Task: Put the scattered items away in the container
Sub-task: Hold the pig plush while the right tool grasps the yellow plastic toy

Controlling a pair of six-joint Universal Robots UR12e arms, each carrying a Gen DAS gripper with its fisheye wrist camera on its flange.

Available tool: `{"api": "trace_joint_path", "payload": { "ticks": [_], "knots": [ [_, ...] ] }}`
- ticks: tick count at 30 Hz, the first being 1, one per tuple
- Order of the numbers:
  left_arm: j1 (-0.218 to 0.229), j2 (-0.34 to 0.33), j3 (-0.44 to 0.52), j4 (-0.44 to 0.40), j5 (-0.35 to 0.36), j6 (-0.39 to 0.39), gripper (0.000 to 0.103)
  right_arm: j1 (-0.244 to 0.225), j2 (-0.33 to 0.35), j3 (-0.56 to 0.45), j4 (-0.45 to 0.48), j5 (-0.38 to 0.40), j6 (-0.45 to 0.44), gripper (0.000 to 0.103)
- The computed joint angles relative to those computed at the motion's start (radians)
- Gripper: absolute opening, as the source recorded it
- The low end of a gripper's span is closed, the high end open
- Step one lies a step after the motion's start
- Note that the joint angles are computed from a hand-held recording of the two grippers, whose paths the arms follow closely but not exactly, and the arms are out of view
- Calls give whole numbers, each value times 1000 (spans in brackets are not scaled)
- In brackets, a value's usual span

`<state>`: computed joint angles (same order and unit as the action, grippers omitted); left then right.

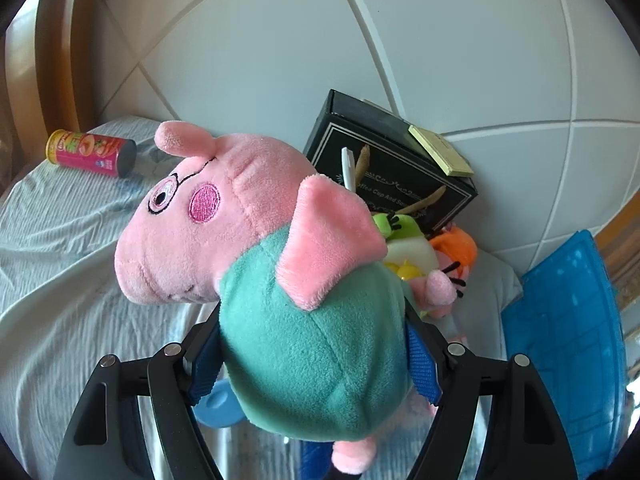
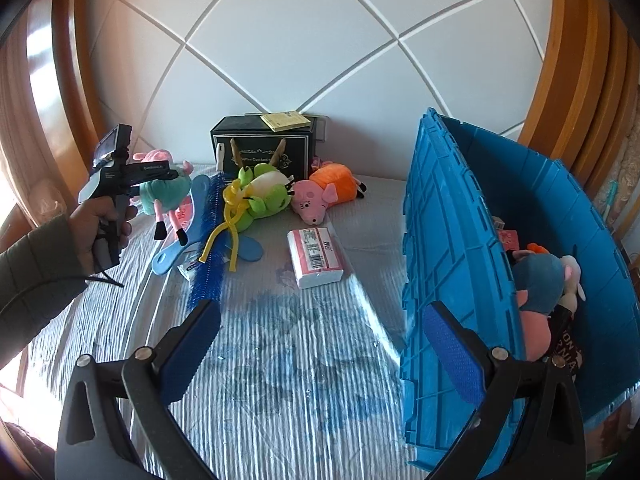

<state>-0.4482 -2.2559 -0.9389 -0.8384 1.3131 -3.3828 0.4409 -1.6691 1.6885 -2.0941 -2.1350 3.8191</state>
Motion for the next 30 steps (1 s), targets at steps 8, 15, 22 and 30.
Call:
{"api": "trace_joint_path", "payload": {
  "ticks": [8,15,22,30],
  "knots": [
    [41,171,-232,126,47,120,77,-24,101,8,-224,112,-152,103],
    [73,293,-385,201,82,185,78,-80,245,-37,-341,186,-260,103],
    [108,380,-478,215,120,247,78,-144,381,-98,-453,273,-275,103],
    [140,410,-504,203,146,275,79,-203,463,-148,-425,346,-219,68]
  ]
}}
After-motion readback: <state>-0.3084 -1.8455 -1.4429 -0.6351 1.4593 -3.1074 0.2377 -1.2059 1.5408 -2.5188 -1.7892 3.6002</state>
